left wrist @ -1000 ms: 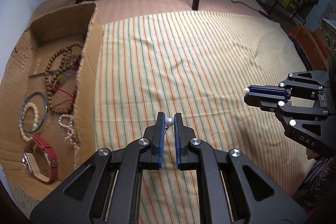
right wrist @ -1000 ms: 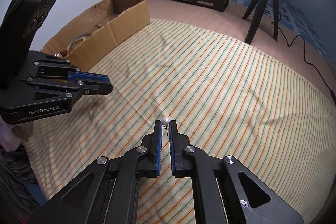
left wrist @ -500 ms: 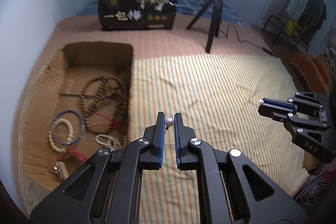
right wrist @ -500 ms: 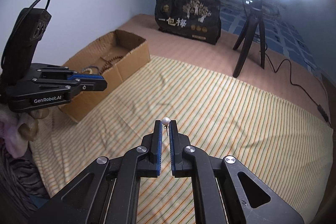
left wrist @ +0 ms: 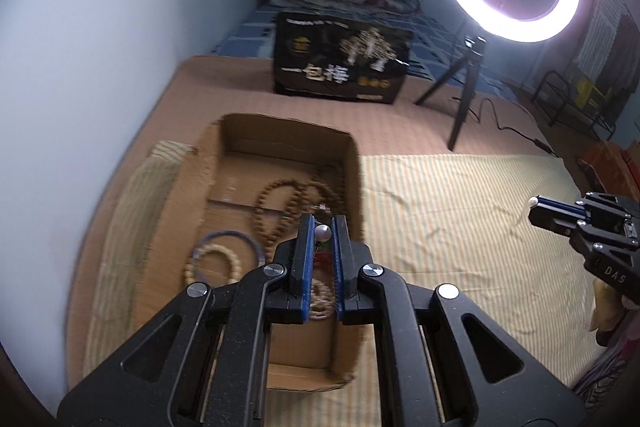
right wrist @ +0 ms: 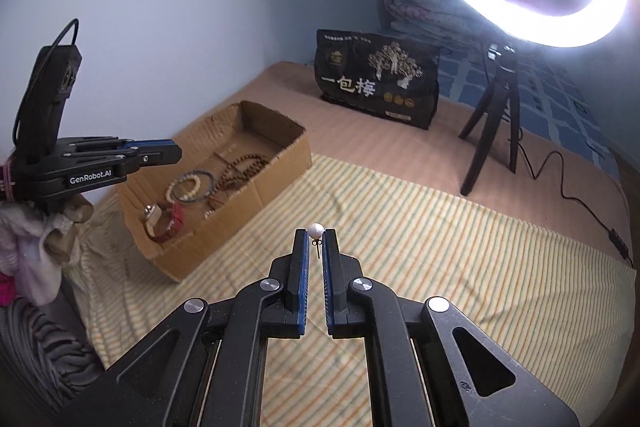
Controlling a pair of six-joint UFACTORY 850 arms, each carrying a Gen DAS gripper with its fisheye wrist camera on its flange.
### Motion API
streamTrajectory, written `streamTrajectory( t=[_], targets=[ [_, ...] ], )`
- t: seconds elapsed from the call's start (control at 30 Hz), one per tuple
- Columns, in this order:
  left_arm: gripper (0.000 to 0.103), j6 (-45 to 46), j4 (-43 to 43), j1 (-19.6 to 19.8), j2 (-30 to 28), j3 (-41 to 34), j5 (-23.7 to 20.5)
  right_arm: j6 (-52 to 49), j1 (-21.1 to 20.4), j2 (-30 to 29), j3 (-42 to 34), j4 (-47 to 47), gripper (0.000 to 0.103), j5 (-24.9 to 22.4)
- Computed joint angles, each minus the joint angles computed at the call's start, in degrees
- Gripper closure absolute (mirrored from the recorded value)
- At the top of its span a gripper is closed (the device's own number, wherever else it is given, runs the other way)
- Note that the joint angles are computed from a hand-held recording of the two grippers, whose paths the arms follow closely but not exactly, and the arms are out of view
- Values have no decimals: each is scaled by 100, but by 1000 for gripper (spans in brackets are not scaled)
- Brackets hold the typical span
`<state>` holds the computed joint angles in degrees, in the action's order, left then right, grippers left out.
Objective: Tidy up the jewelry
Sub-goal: 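Carry the pearl stud with the left tool while the right tool carries its stud to the box, then open the left tool inside the box while the right tool releases its pearl stud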
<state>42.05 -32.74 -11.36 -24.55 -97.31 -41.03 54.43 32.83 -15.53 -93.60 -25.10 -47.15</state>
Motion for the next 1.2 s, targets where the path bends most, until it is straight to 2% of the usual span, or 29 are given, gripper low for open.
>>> streamTrajectory(
  t=[0.7,1.2],
  targets=[
    [96,-89,126,349,-225,-294,136,-970,-23,-1586,-2062,746,98,78],
    [96,-416,359,398,-387,-399,175,-1318,-105,-2280,-2865,1119,98,-135]
  ],
)
